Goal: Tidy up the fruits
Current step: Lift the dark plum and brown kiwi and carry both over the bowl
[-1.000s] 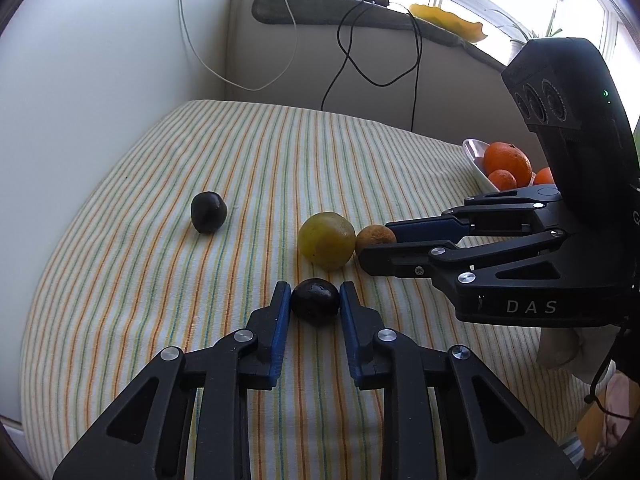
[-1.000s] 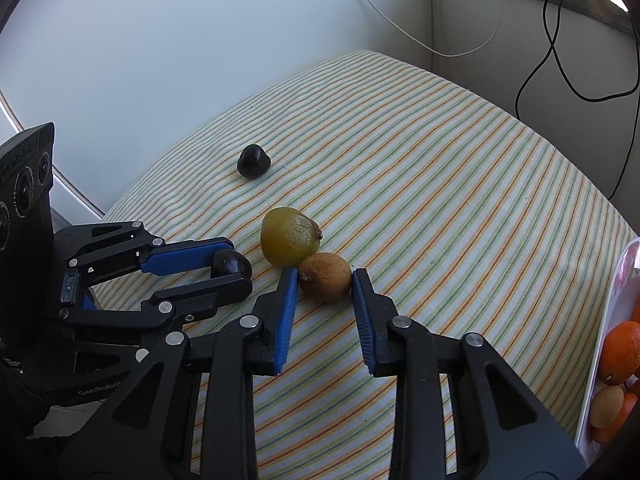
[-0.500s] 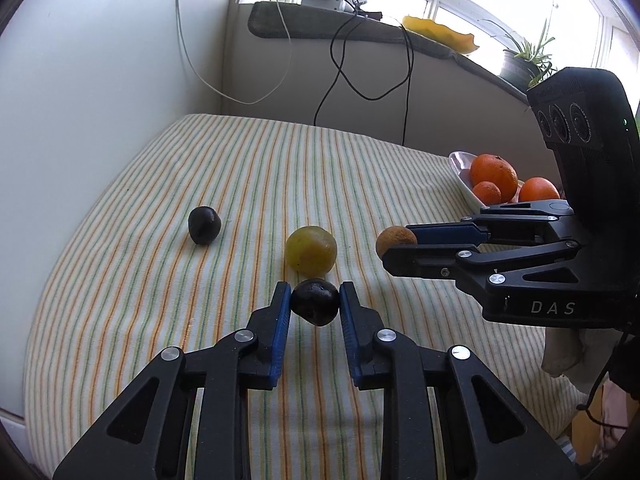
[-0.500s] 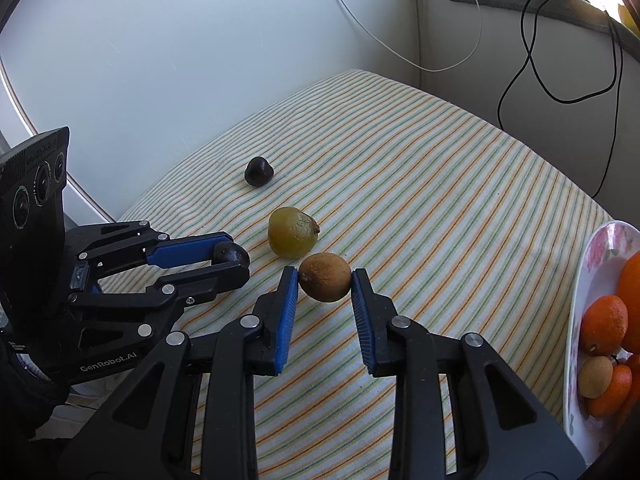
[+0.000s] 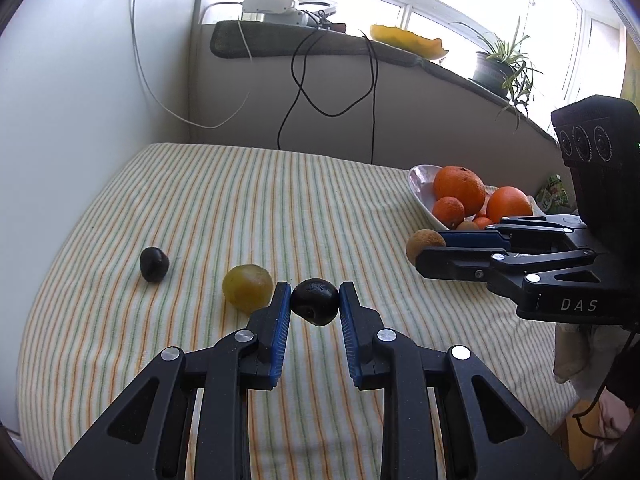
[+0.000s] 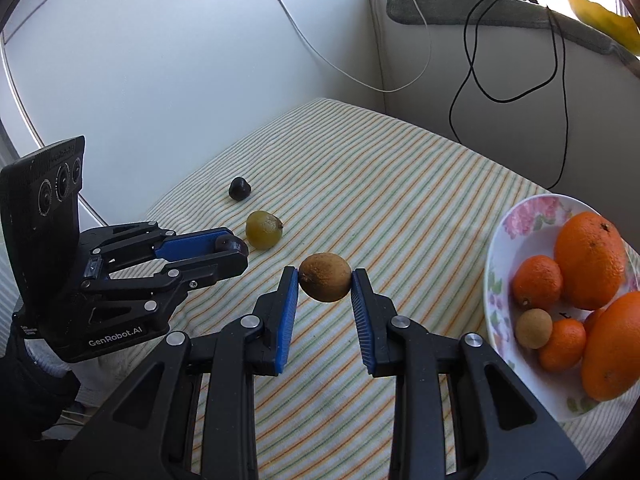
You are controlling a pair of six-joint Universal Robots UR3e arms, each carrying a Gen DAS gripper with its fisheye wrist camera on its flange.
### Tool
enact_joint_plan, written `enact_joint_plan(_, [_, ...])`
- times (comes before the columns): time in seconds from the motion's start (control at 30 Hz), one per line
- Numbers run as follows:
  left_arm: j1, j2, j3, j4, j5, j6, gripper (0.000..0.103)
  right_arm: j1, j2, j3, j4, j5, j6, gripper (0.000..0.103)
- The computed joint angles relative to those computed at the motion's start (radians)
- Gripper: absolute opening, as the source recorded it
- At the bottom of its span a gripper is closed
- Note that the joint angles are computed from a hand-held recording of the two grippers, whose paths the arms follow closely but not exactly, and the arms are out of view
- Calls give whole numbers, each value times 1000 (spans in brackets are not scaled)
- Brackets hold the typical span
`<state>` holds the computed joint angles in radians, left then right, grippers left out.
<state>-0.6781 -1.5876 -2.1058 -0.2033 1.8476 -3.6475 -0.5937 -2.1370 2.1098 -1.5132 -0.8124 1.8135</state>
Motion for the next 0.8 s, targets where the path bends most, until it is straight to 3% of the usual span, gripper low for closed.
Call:
enact_joint_plan(0.43, [-12, -170, 230, -8, -36, 65, 23, -266, 15, -121, 254, 23, -207, 28])
enact_joint_plan(0.8, [3, -304, 430, -36, -91, 117, 23, -369, 17, -161, 318, 29, -272, 28])
